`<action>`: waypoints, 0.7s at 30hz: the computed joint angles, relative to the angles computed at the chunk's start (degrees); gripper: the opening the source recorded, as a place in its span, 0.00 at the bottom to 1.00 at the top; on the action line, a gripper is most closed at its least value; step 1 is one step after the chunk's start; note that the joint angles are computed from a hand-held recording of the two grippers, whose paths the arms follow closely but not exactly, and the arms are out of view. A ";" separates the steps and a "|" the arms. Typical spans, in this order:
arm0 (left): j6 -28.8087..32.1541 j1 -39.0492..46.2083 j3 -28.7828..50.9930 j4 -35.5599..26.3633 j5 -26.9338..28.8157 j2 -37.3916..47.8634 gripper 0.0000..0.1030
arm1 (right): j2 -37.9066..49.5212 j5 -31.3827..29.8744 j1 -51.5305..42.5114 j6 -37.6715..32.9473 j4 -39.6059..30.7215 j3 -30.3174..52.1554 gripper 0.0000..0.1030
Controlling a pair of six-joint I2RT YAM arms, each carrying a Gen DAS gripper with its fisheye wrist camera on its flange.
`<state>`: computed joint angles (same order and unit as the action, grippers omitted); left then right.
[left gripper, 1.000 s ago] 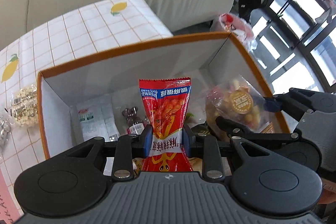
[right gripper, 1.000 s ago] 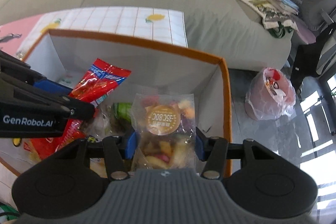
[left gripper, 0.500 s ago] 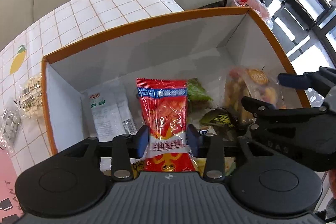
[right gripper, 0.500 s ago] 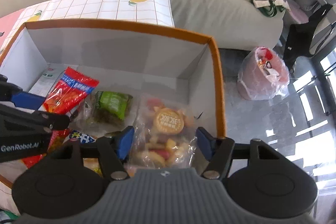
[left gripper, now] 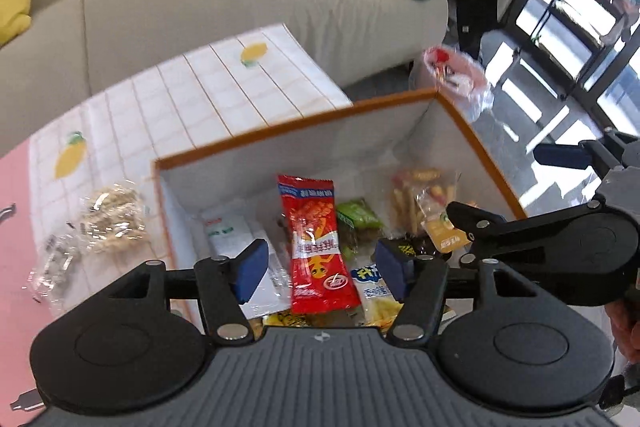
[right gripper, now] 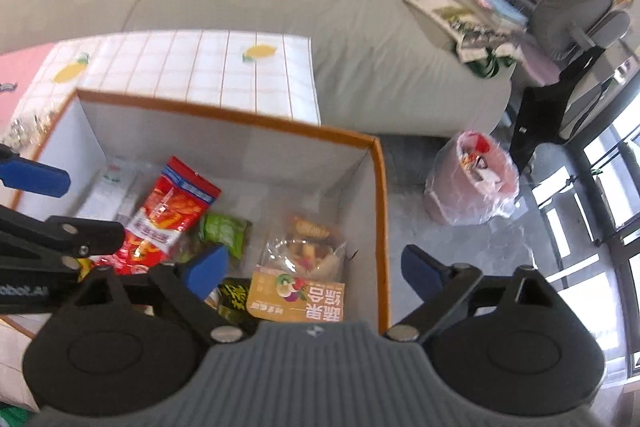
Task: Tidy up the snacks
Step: 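Open both tools to release the snacks into the box and withdraw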
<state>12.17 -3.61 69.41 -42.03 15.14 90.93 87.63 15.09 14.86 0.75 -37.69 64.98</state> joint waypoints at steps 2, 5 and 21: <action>0.04 1.15 -0.29 -0.99 -0.71 -2.33 0.70 | -1.56 0.83 1.10 1.59 -1.17 0.50 0.89; 0.87 4.83 -2.48 -1.14 0.12 -7.68 0.70 | -4.80 3.33 3.89 5.63 -2.04 0.23 0.91; 17.76 37.01 -13.90 1.95 14.72 -26.96 0.71 | -12.10 18.56 32.24 35.76 2.66 -3.83 0.97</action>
<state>29.93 33.39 55.51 -40.08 29.86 63.97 75.53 33.65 47.10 36.51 -35.02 61.15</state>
